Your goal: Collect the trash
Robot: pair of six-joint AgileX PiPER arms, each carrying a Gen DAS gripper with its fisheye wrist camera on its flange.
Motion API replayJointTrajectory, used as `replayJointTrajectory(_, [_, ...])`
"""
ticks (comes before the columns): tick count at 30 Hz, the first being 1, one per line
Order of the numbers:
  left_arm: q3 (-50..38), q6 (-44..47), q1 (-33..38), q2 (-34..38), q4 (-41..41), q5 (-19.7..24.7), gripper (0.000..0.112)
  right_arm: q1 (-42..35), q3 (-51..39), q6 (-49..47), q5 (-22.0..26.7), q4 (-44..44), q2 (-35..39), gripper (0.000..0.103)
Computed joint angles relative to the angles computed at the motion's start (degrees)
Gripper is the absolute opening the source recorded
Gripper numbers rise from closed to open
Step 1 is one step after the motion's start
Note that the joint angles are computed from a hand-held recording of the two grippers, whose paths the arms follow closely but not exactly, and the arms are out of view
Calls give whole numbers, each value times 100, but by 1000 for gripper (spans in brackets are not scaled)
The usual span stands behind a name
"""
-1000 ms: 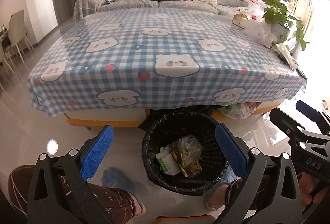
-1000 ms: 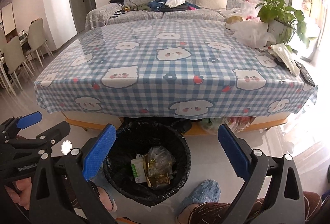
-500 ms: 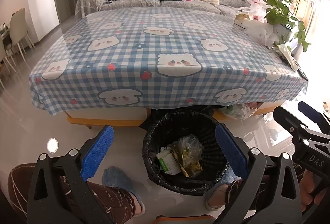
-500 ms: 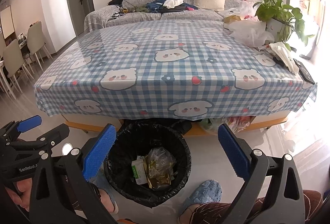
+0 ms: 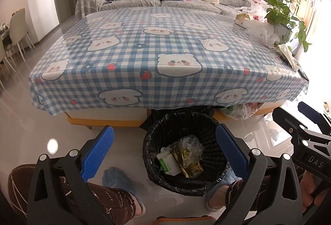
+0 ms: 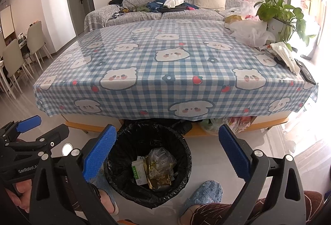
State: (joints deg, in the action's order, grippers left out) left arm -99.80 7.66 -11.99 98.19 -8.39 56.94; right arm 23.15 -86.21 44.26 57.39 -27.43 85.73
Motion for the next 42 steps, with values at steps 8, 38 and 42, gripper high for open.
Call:
replayJointTrajectory(8, [-8,12,12,7,-22,17,97,7,17,14,-8,-14,1,95])
replayJointTrajectory(38, [-140,-118,-87,105,195,181,97,21,68,56,-47,-19,32,95])
replayJointTrajectory(42, [-124,-135,-112,96,180,155,97,22,69,58,-47,-27,31,95])
